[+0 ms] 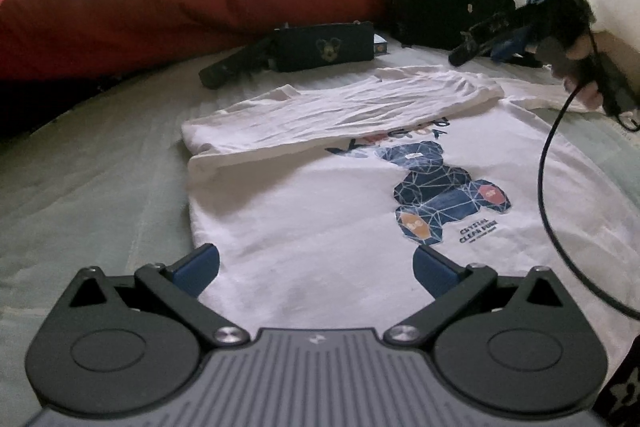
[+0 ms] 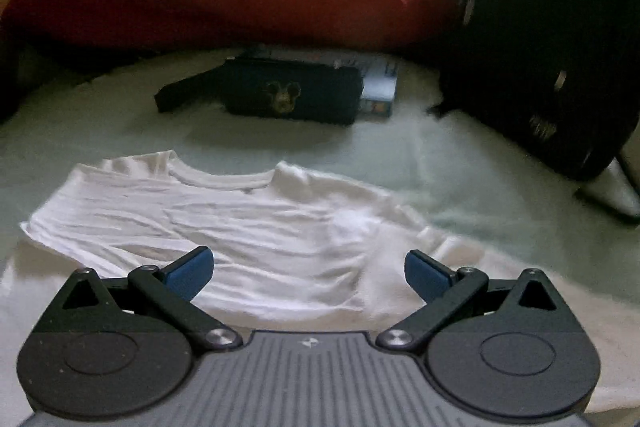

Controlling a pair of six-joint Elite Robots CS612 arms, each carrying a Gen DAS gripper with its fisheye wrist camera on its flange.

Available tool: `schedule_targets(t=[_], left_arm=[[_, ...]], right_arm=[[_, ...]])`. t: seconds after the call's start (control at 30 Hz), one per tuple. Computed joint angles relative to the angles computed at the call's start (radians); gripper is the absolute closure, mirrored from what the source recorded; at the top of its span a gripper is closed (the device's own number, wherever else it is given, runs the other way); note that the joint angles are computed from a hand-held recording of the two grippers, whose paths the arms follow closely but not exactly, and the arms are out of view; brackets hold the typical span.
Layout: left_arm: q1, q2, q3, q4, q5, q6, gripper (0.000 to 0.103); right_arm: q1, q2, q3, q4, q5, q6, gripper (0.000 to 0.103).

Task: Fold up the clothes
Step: 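Move the right gripper back above the shirt body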

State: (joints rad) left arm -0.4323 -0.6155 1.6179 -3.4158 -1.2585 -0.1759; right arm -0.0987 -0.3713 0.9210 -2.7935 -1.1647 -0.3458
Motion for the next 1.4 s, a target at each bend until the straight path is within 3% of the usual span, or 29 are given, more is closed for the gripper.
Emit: schedule_targets(t=[0.1, 0.17, 0.27, 0.37, 0.43, 0.53, 0.6, 0.7, 0.9, 1.03, 1.17, 1.27, 1.33, 1.4], left_arm=[[0.013, 0.004, -0.017, -0.009, -0.026, 0.040, 0.001], [0.025, 0.009, -0.033, -0.018, -0.057, 0.069, 0.001], [0.063, 0.043, -0.101, -0.019, -0.182, 0.087, 0.001], [0.100, 0.097, -0.215, 0.096, -0.308, 0.027, 0.001], [0.105, 0.135, -0.277, 0.133, -0.266, -0.020, 0.001], [0.122, 0.181, -0.337, 0.098, -0.233, -0.122, 0.001], [0.132, 0.189, -0.343, 0.068, -0.235, -0.202, 0.001], [0.127, 0.177, -0.309, 0.042, -0.193, -0.249, 0.002], [0.110, 0.119, -0.233, 0.093, -0.125, -0.203, 0.002], [0.115, 0.092, -0.208, 0.024, -0.165, -0.136, 0.001], [0.122, 0.132, -0.319, 0.087, -0.238, -0.093, 0.001], [0.134, 0.182, -0.421, 0.194, -0.296, -0.127, 0.001], [0.135, 0.199, -0.450, 0.282, -0.245, -0.153, 0.002], [0.142, 0.203, -0.436, 0.251, -0.245, -0.144, 0.002]], right_arm=[[0.006, 0.016, -0.031, 0.088, -0.076, 0.041, 0.000], [0.003, 0.004, 0.004, 0.059, -0.090, 0.059, 0.000], [-0.018, -0.042, 0.102, -0.026, 0.020, 0.088, 0.000], [-0.029, -0.077, 0.175, -0.100, 0.067, 0.111, 0.000], [-0.033, -0.098, 0.217, -0.144, 0.087, 0.121, 0.000], [-0.042, -0.122, 0.267, -0.199, 0.120, 0.133, 0.000], [-0.045, -0.129, 0.288, -0.237, 0.124, 0.136, 0.000], [-0.046, -0.137, 0.314, -0.289, 0.111, 0.132, 0.000], [-0.055, -0.151, 0.347, -0.311, 0.127, 0.131, 0.000], [-0.062, -0.164, 0.376, -0.329, 0.149, 0.119, 0.000], [-0.063, -0.172, 0.399, -0.297, 0.179, 0.103, 0.000], [-0.060, -0.181, 0.425, -0.270, 0.184, 0.073, 0.000], [-0.060, -0.186, 0.440, -0.256, 0.180, 0.058, 0.000], [-0.064, -0.191, 0.453, -0.239, 0.177, 0.046, 0.000]])
